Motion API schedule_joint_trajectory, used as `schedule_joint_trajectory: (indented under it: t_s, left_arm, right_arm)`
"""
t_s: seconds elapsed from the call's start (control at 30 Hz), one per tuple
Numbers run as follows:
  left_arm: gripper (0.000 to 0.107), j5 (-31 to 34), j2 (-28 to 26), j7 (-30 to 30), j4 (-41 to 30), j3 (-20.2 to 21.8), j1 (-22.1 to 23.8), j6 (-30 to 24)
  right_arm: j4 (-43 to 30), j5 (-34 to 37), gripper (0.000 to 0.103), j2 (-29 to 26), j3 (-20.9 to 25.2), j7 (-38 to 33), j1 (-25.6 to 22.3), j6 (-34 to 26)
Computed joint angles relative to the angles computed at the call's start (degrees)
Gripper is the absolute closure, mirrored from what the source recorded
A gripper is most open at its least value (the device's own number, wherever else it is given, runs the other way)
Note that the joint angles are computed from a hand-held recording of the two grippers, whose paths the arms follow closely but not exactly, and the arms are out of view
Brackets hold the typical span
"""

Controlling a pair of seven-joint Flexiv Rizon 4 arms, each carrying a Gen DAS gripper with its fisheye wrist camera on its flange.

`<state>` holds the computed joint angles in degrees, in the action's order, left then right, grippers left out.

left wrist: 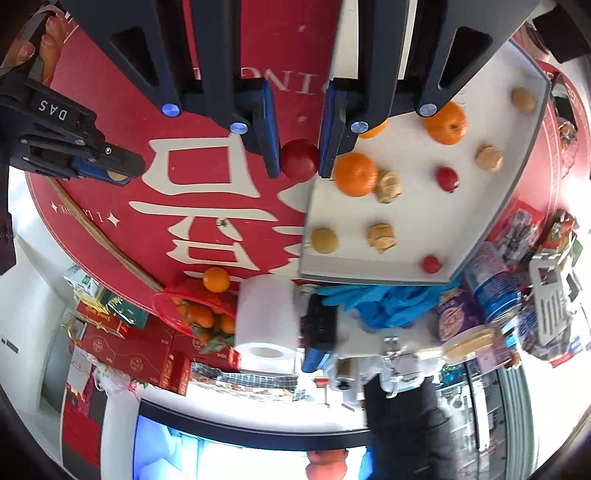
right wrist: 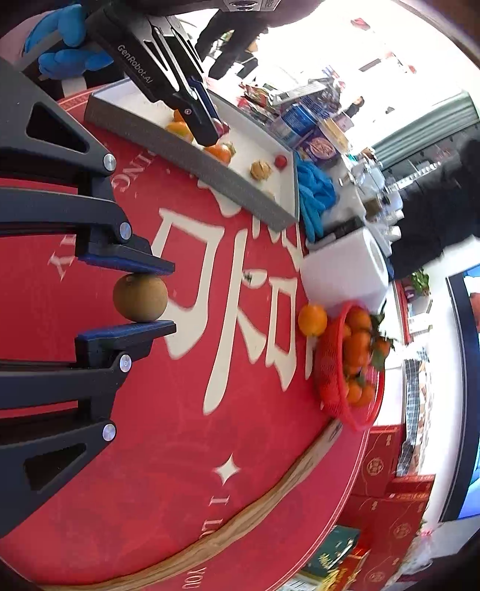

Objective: Organize fruits
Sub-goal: 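Carry the tomato into the tray with the left tool while the right tool carries the kiwi, then open the left tool to drop the tomato while the right tool drops the kiwi in the tray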

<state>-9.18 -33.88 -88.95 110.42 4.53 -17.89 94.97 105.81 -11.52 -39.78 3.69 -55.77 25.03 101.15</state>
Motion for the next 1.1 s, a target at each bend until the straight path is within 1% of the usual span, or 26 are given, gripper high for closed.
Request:
schedule_joint_trajectory:
  t_s: [0.13,0.2,0.33,0.43,0.5,0.57,0.63,0.67,0.7,0.73,0.8,0.83,0.87,0.93,1.0,1.03,1.07,1.1]
  left_arm:
    - [0.085,-0.3,0.9,-0.2,2.1,-1.1,2.5,1.8]
    - [0.085,-0.5,1.2,-0.2,3.1,-1.4,3.4,2.6]
    - [0.085,-1.3,1.9,-0.4,5.4,-1.3,5.4,4.4]
    - [0.085,-2.3,1.9,-0.8,6.5,0.5,5.4,4.8]
    - [0.085,-3.2,1.8,-1.2,6.9,1.7,5.2,4.7]
    - [0.085,-3.8,1.5,-1.5,7.2,2.1,5.7,4.4]
    - [0.084,-4.2,1.1,-1.6,7.0,2.9,5.6,3.7]
    - [0.083,-3.9,0.9,-1.6,7.3,1.8,6.9,4.7]
    - [0.083,-4.0,0.9,-1.5,7.4,2.1,6.7,4.9]
    - [0.082,-4.3,0.8,-1.7,7.2,3.4,5.5,4.8]
    - [0.065,-4.6,0.6,-1.7,7.0,5.1,4.0,4.4]
    - [0.042,-4.9,0.2,-2.0,6.8,6.1,3.1,4.6]
    - [0.025,-5.1,0.0,-2.3,6.9,6.5,2.7,5.3]
    - [0.023,-5.0,0.1,-2.3,7.7,5.5,3.7,7.3]
    - [0.023,-5.3,0.3,-1.7,7.6,3.9,5.2,6.4]
    - [0.02,-5.3,0.4,-1.5,7.6,2.8,6.4,6.0]
    - [0.015,-5.7,0.4,-1.5,7.4,3.1,6.2,5.4]
    - [0.011,-6.2,0.2,-1.8,7.0,4.5,5.0,4.7]
  right_arm:
    - [-2.5,-1.3,0.077,-0.5,0.6,-0.4,0.8,-2.3]
    - [-4.4,-2.2,0.077,-1.1,2.0,-0.8,0.4,-3.7]
    - [-9.3,-4.4,0.077,-2.9,6.4,-2.7,-1.0,-8.1]
    - [-12.8,-5.3,0.077,-4.2,8.0,-4.5,-0.7,-11.1]
    - [-16.8,-5.6,0.077,-6.0,11.0,-6.6,-1.5,-14.6]
    - [-20.0,-5.1,0.077,-7.4,12.5,-8.4,-1.3,-17.3]
    - [-23.7,-4.6,0.077,-8.9,12.5,-9.8,-0.3,-20.5]
    - [-25.0,-4.1,0.077,-9.4,12.4,-10.4,0.2,-21.6]
    - [-27.1,-3.7,0.077,-10.4,12.6,-11.2,0.5,-23.4]
    - [-28.8,-3.3,0.077,-11.1,12.5,-11.8,1.0,-24.8]
    - [-30.9,-2.3,0.077,-11.9,12.2,-13.0,1.7,-26.6]
    - [-32.3,-1.8,0.077,-12.5,11.9,-13.5,2.1,-27.8]
    - [-33.7,-1.3,0.077,-13.1,11.7,-13.9,2.5,-29.2]
    - [-35.6,-0.3,0.077,-13.6,11.2,-14.7,3.2,-31.7]
    - [-36.2,0.2,0.076,-13.6,10.0,-15.2,4.0,-32.6]
    - [-36.5,0.3,0.061,-13.5,9.4,-15.3,4.4,-33.3]
    - [-36.8,0.6,0.026,-13.6,9.0,-15.2,4.8,-33.5]
    - [-36.5,0.6,0.012,-13.3,8.2,-14.9,5.2,-32.6]
